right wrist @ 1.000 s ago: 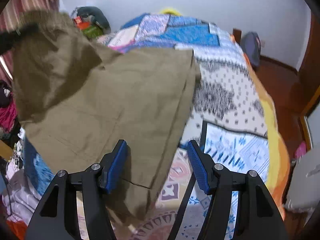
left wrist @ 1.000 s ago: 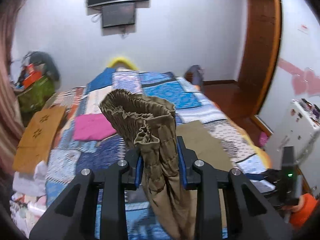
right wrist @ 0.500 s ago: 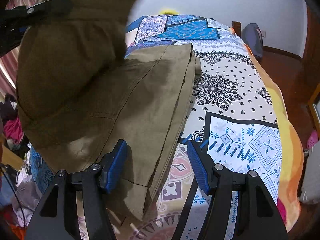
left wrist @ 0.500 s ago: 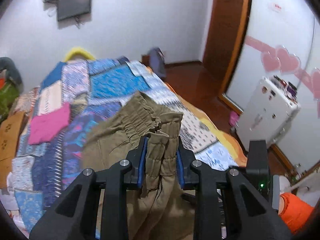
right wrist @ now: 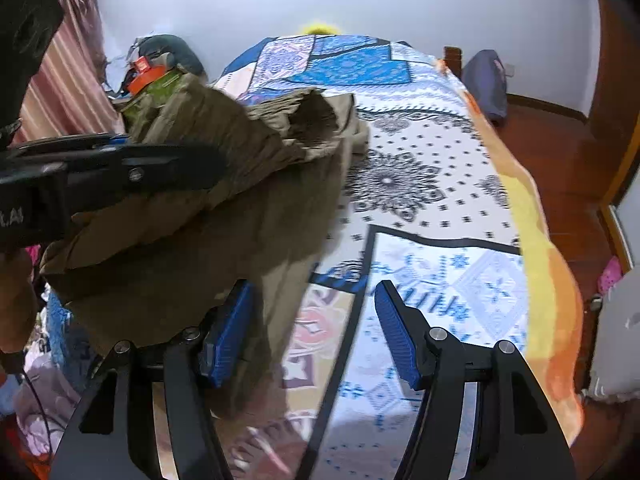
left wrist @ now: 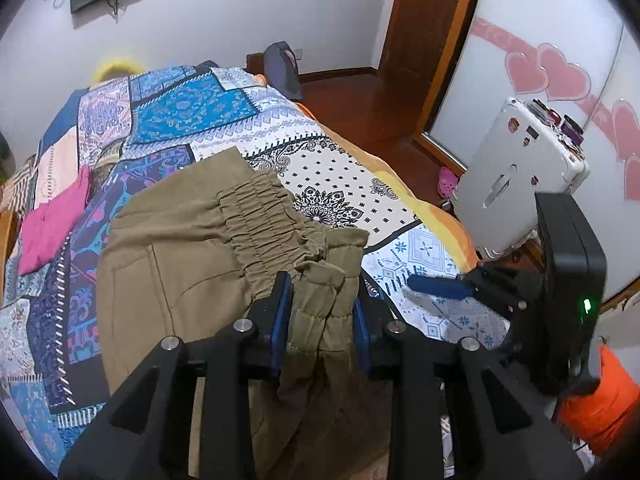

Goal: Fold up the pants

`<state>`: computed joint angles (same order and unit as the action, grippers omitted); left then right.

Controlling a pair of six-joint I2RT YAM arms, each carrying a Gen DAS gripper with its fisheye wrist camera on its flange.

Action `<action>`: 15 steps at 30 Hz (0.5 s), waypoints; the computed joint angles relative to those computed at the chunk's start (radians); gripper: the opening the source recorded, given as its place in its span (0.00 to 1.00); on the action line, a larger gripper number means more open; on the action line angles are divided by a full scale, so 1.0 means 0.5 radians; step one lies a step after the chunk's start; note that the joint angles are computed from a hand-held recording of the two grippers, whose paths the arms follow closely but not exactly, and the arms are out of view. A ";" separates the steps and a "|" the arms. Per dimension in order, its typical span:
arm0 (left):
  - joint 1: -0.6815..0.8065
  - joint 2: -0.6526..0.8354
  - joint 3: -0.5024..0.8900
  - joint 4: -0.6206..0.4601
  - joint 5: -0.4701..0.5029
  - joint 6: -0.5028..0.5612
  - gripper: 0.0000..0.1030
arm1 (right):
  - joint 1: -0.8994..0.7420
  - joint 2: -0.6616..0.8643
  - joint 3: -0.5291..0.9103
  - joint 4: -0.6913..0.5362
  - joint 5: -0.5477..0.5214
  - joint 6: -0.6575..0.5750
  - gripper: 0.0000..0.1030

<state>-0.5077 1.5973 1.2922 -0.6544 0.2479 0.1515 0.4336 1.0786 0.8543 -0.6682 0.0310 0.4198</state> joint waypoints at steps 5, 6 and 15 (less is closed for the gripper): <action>0.080 -0.070 0.065 -0.128 0.192 0.048 0.45 | -0.054 -0.091 0.039 -0.076 0.051 0.011 0.57; 0.105 -0.121 0.053 -0.126 0.206 0.060 0.46 | -0.050 -0.100 0.044 -0.077 0.062 0.009 0.57; 0.383 -0.121 -0.012 -0.131 0.089 0.232 0.57 | 0.110 -0.217 0.216 -0.174 0.310 0.006 0.57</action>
<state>-0.3162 1.5366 1.2860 -0.7201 0.2922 0.2676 0.4885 0.9701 0.9621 -0.7554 0.1860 0.4229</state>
